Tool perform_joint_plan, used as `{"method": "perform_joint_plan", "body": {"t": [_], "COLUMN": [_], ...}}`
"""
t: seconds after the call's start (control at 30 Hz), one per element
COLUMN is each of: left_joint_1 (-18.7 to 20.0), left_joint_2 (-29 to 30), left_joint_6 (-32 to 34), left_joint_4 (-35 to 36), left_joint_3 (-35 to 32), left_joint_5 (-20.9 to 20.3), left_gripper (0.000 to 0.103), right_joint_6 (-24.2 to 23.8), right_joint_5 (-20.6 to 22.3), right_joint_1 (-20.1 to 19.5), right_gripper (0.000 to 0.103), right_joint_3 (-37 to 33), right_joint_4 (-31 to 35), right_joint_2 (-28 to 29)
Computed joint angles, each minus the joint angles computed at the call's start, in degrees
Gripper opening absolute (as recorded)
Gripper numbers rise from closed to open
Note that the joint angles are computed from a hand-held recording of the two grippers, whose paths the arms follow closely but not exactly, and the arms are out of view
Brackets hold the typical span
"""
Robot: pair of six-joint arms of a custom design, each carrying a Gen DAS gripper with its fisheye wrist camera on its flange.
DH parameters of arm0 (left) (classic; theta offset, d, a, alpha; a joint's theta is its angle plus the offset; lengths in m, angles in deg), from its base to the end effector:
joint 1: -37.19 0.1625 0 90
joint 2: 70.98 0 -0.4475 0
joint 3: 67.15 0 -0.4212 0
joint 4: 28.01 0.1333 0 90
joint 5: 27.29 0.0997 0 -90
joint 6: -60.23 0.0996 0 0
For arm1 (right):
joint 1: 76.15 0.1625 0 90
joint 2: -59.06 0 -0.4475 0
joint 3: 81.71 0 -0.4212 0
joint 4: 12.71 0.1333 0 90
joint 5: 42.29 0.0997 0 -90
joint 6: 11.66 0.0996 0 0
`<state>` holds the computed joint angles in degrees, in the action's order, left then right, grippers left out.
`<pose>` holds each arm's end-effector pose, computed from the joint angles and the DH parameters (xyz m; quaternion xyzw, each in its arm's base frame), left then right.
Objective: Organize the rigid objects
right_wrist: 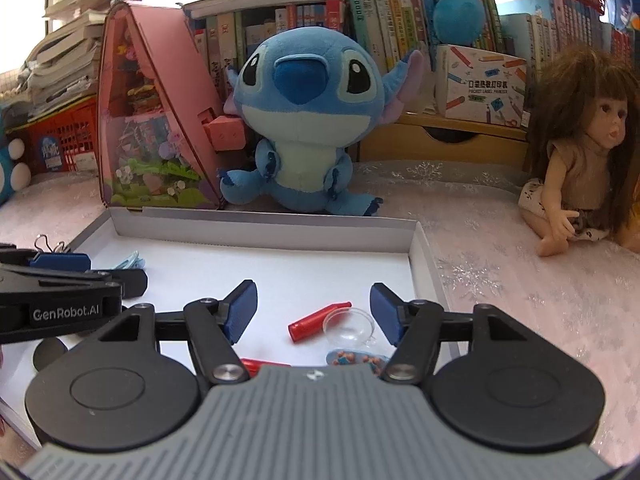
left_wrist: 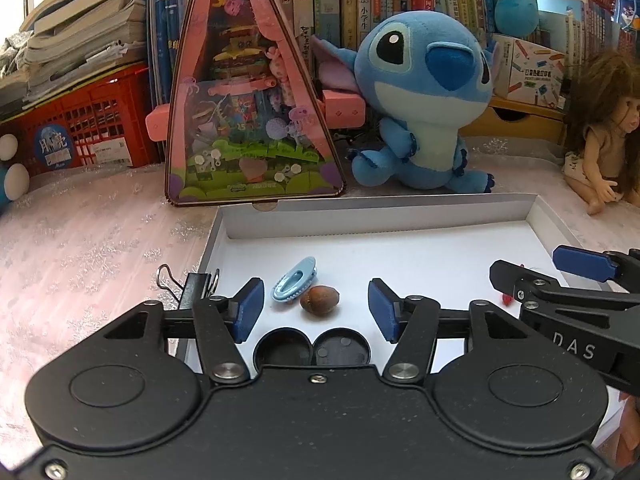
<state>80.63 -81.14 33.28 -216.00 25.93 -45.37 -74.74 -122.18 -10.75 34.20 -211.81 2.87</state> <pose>-0.2765 -0.5758 -0.1805 0.0608 0.8038 -0.4334 0.4029 -0.1130 -0.6090 0.1824 0.3330 -0.8424 0.3556 0.2305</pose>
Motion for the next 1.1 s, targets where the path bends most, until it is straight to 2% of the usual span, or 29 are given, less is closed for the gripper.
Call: {"method": "perform_joint_plan", "body": {"t": [0.1,0.3,0.47,0.73,1.1], "left_joint_1": [-0.5,-1.7,-2.9,-5.3,-8.8], "left_joint_2": [0.4,-0.1,-1.1,-2.6,-6.4], "left_joint_6": [2.4,3.0,0.7,-3.1,-17.0], "left_joint_4": [-1.9,-2.6,-1.6,-0.1,10.0], "left_joint_3": [0.1,1.1,2.7,5.7,11.7], "left_joint_5": [0.2,-0.9,-1.1,-0.2,0.6], "left_gripper": [0.062,0.071,0.077,0.080,0.082], "right_joint_6": [0.1,0.6,1.0,1.4,0.3], "right_joint_5": [0.5,1.7,2.8,4.8,6.7], "right_joint_1": [-0.2,-0.6,-1.0,-2.0,-3.6], "right_gripper": [0.080,0.084,0.087,0.089,0.092], "right_joint_3": [0.4,1.4,2.5,4.8,8.8], "right_joint_4": [-0.7,-0.3,-0.5,-0.4,0.1], "right_joint_2": [-0.3,-1.9,-3.6,-6.6,-11.0]}}
